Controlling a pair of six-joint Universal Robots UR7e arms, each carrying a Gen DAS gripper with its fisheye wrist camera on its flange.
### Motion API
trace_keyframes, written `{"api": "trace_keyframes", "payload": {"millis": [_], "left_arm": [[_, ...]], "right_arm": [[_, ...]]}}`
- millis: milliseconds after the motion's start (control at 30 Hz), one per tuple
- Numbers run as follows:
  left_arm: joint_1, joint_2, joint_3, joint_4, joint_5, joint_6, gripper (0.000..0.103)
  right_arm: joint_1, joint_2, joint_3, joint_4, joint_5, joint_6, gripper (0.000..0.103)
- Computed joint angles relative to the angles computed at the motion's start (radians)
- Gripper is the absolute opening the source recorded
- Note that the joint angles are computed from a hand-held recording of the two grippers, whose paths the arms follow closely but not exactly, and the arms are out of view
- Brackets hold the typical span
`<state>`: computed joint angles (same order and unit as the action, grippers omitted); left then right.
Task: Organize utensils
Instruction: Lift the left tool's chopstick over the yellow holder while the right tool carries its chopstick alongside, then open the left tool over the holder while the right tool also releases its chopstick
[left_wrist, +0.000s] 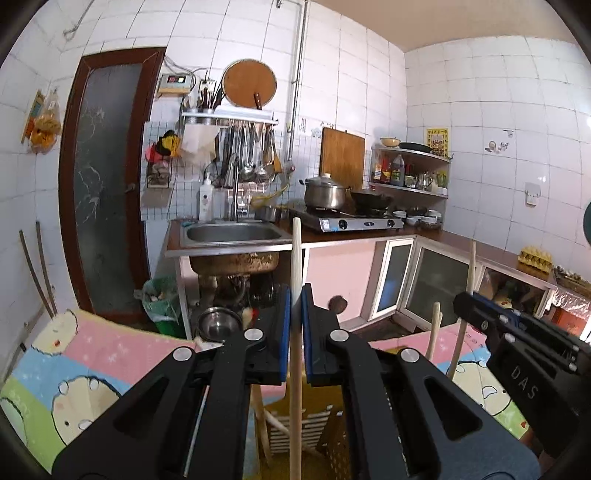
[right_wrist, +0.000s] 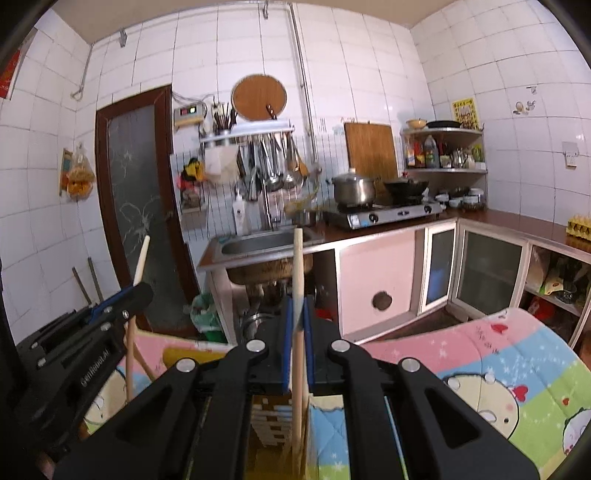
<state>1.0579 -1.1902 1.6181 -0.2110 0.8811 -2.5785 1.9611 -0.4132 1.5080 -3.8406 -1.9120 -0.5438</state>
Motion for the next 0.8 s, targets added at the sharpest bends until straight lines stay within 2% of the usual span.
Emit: {"api": "trace_keyframes", "payload": {"millis": [167, 367, 633, 800], "left_arm": [[-0.005, -0.043, 0.006, 0.033, 0.033, -0.055, 0.004], [-0.054, -0.086, 0.020, -0.043, 0.050, 0.023, 0.004], [-0.035, -0.010, -0.030, -0.125, 0.061, 0.118, 0.005], [-0.003, 0.020, -0.046, -0.079, 0.061, 0.089, 0.005]], "right_arm": [[0.002, -0.005, 0.023, -0.016, -0.012, -0.022, 0.006], [0.004, -0.016, 0.025, -0.022, 0.007, -0.025, 0.006], [-0.004, -0.007, 0.012, -0.011, 0.019, -0.039, 0.006], [-0.017, -0.006, 0.010, 0.021, 0.019, -0.014, 0.006]]}}
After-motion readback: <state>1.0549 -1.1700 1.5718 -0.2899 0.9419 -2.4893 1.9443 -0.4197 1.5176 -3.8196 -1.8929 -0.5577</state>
